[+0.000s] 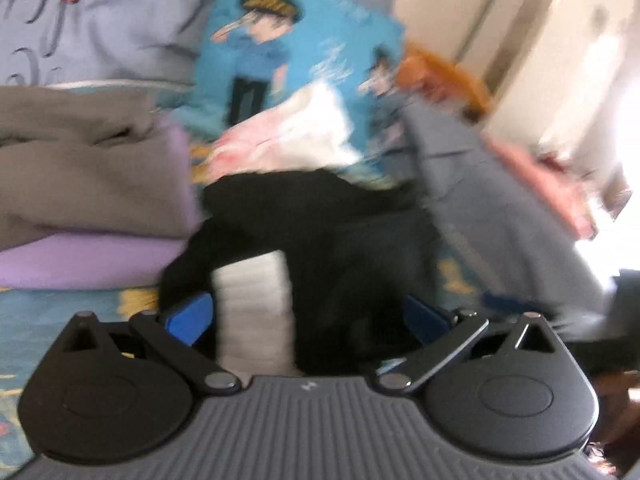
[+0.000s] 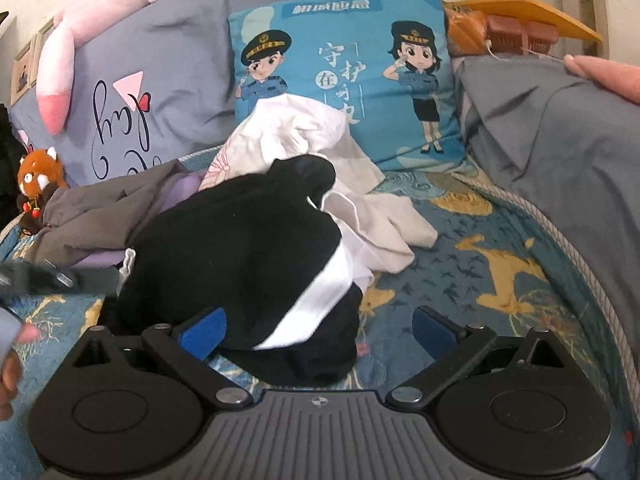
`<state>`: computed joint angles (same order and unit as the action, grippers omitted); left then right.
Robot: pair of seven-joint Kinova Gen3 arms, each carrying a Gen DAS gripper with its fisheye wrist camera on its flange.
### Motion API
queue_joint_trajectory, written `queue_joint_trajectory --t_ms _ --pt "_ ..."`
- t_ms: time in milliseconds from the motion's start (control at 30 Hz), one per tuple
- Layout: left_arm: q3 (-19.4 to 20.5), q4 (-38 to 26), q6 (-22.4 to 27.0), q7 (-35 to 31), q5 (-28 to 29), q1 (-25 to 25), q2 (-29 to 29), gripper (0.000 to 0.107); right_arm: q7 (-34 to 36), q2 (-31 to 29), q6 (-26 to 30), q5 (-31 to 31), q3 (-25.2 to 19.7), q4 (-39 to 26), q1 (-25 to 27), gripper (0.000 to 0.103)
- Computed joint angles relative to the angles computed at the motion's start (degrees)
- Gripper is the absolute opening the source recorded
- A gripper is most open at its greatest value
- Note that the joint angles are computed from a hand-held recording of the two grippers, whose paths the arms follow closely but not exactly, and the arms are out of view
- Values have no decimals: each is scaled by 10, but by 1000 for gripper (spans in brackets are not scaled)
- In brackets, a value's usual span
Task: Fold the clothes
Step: 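Close the left gripper on the white trim while the right gripper closes on black fabric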
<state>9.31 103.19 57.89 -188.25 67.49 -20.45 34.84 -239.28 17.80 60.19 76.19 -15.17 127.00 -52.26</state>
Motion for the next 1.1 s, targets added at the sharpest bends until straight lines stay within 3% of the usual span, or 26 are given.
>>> queue_joint_trajectory --t_ms 100,267,333,467,600,700,833,933,1033,1100 --pt "-25 -24 14 20 -12 35 3 103 -4 1 0 -5 -1 1 -1 100" --pt "-69 -44 -41 132 -9 93 9 103 -17 -2 8 1 -1 3 -5 100" --pt "-68 -42 -83 159 -21 103 8 103 -14 -2 10 3 -2 2 -5 100" --pt "-23 -12 -161 123 -46 82 -14 103 -19 -1 12 3 -3 2 -5 100" --pt "30 6 -185 143 -39 28 -14 103 -18 4 11 -5 -2 -3 -2 100" --pt "-7 19 -229 154 -9 64 -28 103 0 10 8 -18 1 -12 -1 100" --pt "-31 60 -292 76 73 100 -56 103 16 16 11 -22 5 -17 -7 100" --pt "9 78 -271 35 80 52 -72 103 9 16 8 -18 7 -15 -9 100" --pt "85 60 -201 66 17 -27 -46 103 -1 16 5 -12 8 -12 -9 100" --pt "112 40 -154 100 -30 -53 -31 103 -10 17 6 -4 8 -9 -10 100"
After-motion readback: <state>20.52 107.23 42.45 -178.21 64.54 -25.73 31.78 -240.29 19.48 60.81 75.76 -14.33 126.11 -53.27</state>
